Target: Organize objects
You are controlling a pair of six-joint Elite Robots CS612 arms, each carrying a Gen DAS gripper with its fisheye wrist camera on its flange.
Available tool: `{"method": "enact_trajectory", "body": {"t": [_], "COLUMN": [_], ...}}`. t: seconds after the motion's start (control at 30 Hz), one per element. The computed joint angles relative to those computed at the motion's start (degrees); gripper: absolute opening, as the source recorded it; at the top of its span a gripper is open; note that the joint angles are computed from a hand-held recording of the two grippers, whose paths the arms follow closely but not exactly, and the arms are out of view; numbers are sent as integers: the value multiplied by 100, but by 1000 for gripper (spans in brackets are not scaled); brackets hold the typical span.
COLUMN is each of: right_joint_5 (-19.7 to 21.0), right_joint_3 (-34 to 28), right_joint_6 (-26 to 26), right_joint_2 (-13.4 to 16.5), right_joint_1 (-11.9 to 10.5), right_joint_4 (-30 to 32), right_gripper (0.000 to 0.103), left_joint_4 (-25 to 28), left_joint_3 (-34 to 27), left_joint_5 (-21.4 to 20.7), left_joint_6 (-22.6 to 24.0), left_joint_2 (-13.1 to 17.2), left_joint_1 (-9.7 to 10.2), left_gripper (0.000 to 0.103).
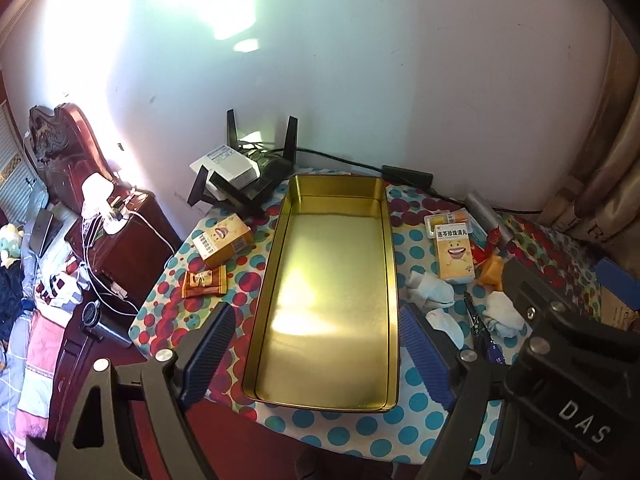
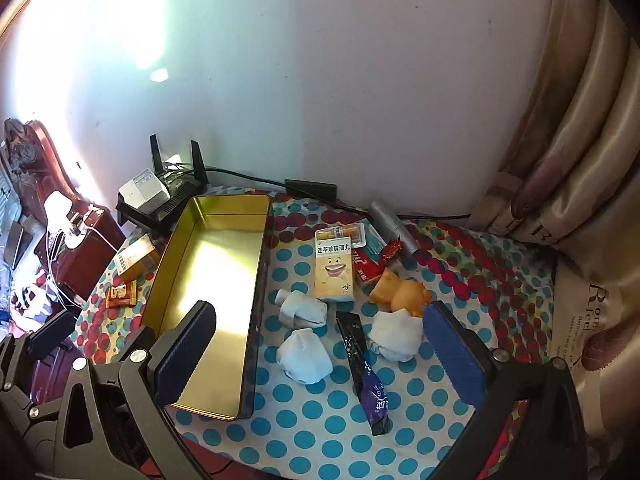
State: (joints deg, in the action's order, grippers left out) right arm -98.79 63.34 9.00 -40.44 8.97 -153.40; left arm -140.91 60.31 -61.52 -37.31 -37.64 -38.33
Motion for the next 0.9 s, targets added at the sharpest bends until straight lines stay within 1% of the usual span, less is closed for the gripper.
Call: {"method": "enact_trajectory", "body": {"t": [0.17, 0.37, 0.43, 0.53, 0.57, 0.63, 0.73, 0.8, 0.9], "right_joint_5": [-25, -37, 22, 56, 202, 641, 685, 905, 943], "right_joint_3": [19, 150, 235, 406, 474, 637, 793, 896, 1006], "right_joint_6": [39, 128, 155, 171, 171, 122, 364, 467, 474], "right_joint_2": [-34, -119, -167, -275, -314, -393, -422, -415, -376], "right_joint_1": [1, -32, -61, -160, -218, -382, -572, -701, -765], "right_joint_4": [-64, -75, -88, -64, -43, 70, 487, 776, 1034], "right_gripper": [103, 103, 103, 103, 103, 103, 103, 103, 103], "left_joint_4": [-9, -34, -19, -82, -106, -143, -93, -25, 221], "left_joint_3": [7, -38, -63, -51, -40, -15, -40, -97, -298], "left_joint_5": [-78, -192, -260, -370, -442, -602, -993, -1127, -1212], "left_joint_6": [-12, 132, 191, 305, 359, 475, 662, 815, 1068], "left_joint_2": [-7, 32, 50, 66, 71, 87, 140, 196, 319], "left_joint_1": [10, -9, -11, -1, 5, 12, 14, -15, -60], "left_gripper": [86, 86, 86, 86, 86, 86, 86, 86, 86]}}
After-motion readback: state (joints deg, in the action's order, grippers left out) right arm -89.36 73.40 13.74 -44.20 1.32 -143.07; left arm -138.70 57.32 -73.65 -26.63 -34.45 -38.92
